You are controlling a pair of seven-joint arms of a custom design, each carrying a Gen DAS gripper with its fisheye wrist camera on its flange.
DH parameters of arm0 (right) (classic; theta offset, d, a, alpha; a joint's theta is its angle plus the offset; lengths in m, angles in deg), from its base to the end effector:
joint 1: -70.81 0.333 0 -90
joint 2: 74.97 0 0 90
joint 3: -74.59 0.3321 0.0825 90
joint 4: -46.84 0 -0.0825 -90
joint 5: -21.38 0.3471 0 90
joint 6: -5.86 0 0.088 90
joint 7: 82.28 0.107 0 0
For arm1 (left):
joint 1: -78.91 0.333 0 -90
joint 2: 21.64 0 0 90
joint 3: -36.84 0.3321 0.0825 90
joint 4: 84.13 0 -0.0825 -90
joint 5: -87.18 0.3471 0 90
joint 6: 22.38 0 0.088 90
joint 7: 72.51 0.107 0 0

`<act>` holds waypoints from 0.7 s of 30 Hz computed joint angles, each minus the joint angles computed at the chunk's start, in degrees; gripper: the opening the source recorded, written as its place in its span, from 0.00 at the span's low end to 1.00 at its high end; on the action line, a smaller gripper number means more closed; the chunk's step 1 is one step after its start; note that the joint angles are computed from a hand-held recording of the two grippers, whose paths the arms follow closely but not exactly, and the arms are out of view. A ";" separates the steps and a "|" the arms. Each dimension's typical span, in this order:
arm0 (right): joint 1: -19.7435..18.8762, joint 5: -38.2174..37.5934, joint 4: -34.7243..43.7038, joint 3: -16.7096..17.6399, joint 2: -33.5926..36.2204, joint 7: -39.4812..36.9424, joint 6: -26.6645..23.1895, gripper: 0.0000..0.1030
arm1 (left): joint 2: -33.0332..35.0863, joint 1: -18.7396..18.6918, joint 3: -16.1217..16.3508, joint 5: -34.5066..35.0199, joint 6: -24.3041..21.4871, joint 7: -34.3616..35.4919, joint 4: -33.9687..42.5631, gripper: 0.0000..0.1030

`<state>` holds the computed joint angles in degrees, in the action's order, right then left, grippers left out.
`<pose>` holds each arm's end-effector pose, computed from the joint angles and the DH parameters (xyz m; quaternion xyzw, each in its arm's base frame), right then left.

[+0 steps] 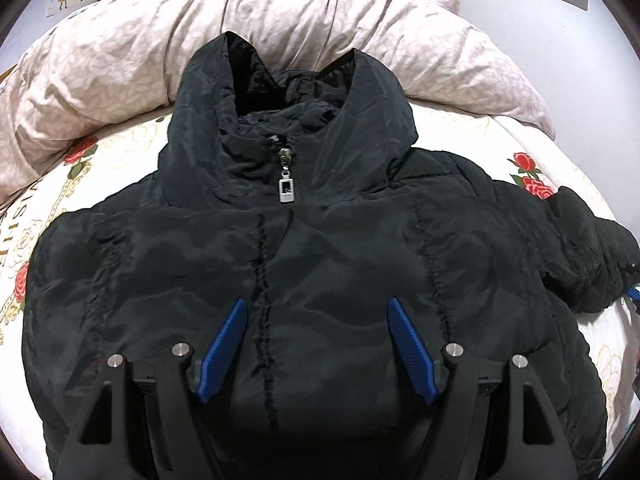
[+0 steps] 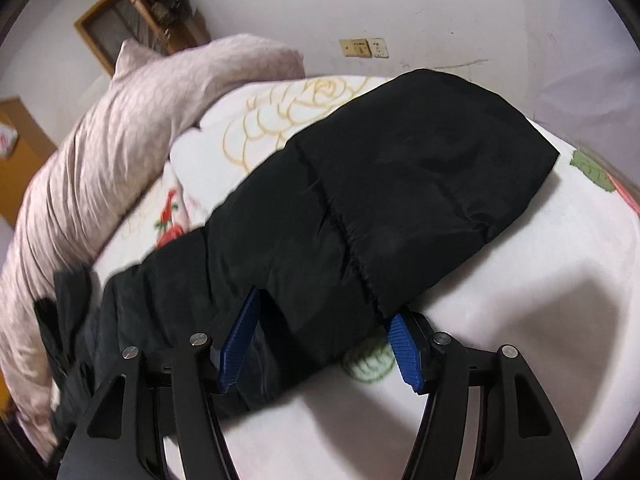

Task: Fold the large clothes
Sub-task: 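Grasp the other jacket sleeve with the right tool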

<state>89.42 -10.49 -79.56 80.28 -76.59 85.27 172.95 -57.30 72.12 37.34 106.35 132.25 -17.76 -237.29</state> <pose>0.4758 0.2512 0.5093 -0.4989 0.7790 -0.1184 0.3608 0.3500 -0.0493 0.5300 -0.7445 0.5781 -0.2403 0.2319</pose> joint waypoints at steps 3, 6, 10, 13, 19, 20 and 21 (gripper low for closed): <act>-0.33 -2.75 0.82 0.02 0.06 3.07 -0.92 0.41 | 0.05 -0.20 0.00 -0.33 -0.26 -0.03 0.15 0.73; -0.09 -1.92 1.89 0.07 -0.08 1.60 -2.98 0.21 | -0.35 -0.77 0.36 -1.11 -1.27 0.37 0.42 0.73; 0.41 -2.10 3.11 0.50 -1.42 -0.73 -5.20 0.15 | -1.55 -1.13 0.36 -1.90 -3.15 0.68 0.87 0.73; 0.79 -2.60 3.79 1.01 -3.27 -1.43 -6.25 0.13 | -3.60 -1.03 0.12 -2.11 -4.97 0.41 0.98 0.73; 1.76 -3.67 6.38 2.57 -6.06 -2.69 -7.86 0.11 | -8.50 -0.82 0.57 -2.05 -9.33 0.37 1.02 0.73; 2.06 -3.86 7.08 2.93 -6.44 -2.96 -8.08 0.11 | -9.44 -0.78 0.73 -2.06 -10.03 0.36 0.96 0.73; 2.51 -3.60 7.80 3.18 -6.67 -3.59 -8.02 0.11 | -10.43 -0.69 0.85 -2.08 -10.86 0.28 0.94 0.73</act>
